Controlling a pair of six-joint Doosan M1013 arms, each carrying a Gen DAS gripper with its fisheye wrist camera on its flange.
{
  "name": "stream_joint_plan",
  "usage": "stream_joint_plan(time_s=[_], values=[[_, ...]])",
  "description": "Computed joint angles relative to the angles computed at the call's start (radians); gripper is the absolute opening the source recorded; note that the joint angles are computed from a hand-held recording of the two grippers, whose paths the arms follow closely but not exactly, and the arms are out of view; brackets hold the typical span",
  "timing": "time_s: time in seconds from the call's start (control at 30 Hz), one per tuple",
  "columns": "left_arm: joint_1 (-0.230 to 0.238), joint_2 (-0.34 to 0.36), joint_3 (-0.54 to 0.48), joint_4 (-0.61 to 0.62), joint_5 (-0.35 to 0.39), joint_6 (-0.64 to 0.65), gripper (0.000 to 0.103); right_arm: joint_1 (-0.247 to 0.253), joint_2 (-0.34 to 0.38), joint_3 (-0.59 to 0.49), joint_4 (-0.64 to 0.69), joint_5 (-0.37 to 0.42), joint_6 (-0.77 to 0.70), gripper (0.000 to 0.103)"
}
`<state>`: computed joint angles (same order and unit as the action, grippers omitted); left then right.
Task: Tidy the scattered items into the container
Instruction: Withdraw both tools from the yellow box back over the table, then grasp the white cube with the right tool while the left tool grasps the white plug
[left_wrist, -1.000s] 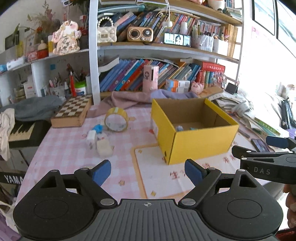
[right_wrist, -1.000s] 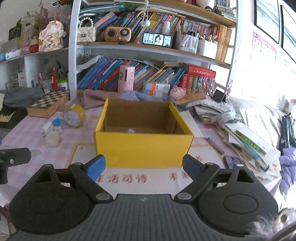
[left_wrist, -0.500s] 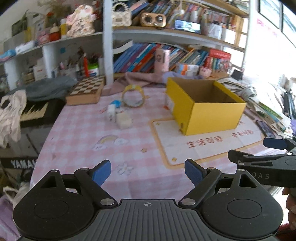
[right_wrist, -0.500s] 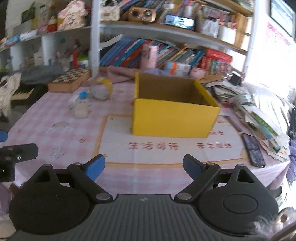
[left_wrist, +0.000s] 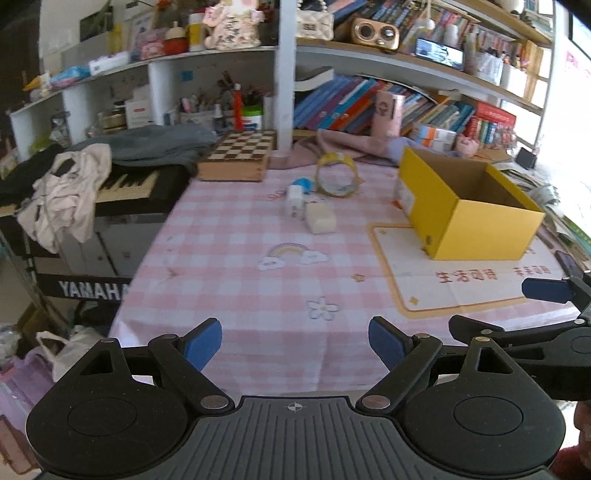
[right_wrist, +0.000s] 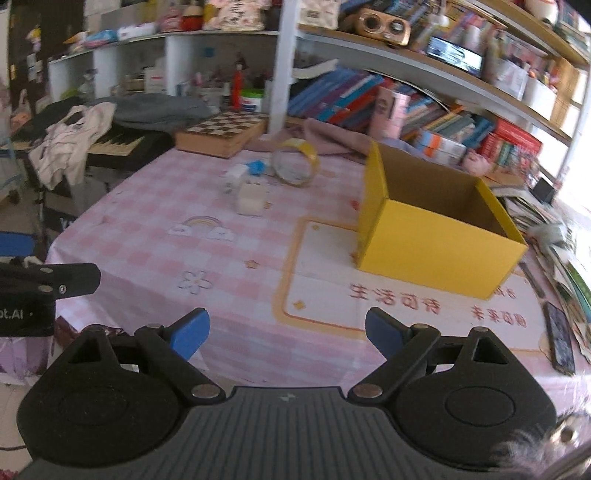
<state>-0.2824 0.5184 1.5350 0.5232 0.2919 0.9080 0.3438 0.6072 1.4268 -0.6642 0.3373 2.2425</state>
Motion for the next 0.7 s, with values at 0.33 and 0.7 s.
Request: stream_joint_plan(time_s=[0.33,0.7], values=[[0.011,-0.002,0.002,0.025,0.023,-0.006,0.089,0.008,0.022,-0.039,0.123,-0.016,-0.154,0.090],[0.022,0.023,-0.035,-0.103,0.012,0.115,0.089,0.001,0.042,-0.070,0.111,0.001,-0.140,0.085]])
